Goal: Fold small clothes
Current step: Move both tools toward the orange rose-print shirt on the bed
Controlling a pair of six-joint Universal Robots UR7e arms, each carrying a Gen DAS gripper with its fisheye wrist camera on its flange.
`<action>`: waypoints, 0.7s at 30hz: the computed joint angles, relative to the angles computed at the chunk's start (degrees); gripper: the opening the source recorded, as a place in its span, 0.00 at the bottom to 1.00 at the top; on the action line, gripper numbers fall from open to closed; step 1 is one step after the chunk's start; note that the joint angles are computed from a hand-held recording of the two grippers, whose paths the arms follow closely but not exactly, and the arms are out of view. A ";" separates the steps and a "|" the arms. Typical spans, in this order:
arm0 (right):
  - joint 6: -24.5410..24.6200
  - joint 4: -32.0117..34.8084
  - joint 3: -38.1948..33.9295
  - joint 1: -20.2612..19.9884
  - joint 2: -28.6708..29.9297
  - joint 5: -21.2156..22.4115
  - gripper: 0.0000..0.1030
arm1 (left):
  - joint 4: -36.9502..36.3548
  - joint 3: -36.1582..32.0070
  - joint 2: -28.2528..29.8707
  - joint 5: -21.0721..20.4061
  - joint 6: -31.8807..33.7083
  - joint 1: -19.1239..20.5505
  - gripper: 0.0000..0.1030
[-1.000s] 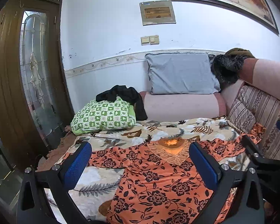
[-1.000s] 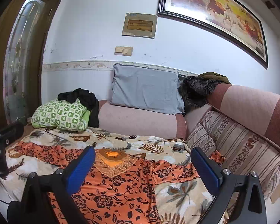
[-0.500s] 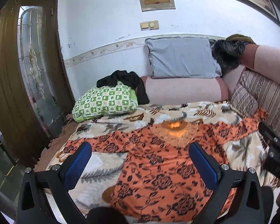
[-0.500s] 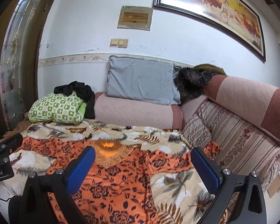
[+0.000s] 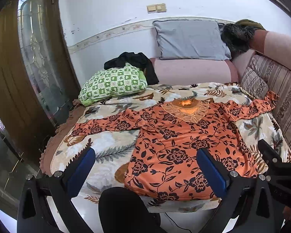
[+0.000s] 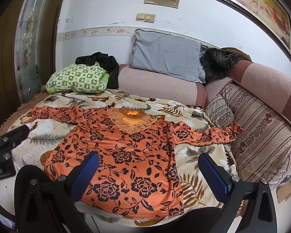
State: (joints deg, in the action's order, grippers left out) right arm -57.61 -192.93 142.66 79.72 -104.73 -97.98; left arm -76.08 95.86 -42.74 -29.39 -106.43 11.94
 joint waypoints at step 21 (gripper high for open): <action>0.99 -2.03 -2.67 2.58 4.30 -4.07 1.00 | 1.13 -0.74 -0.06 1.13 0.51 1.79 1.00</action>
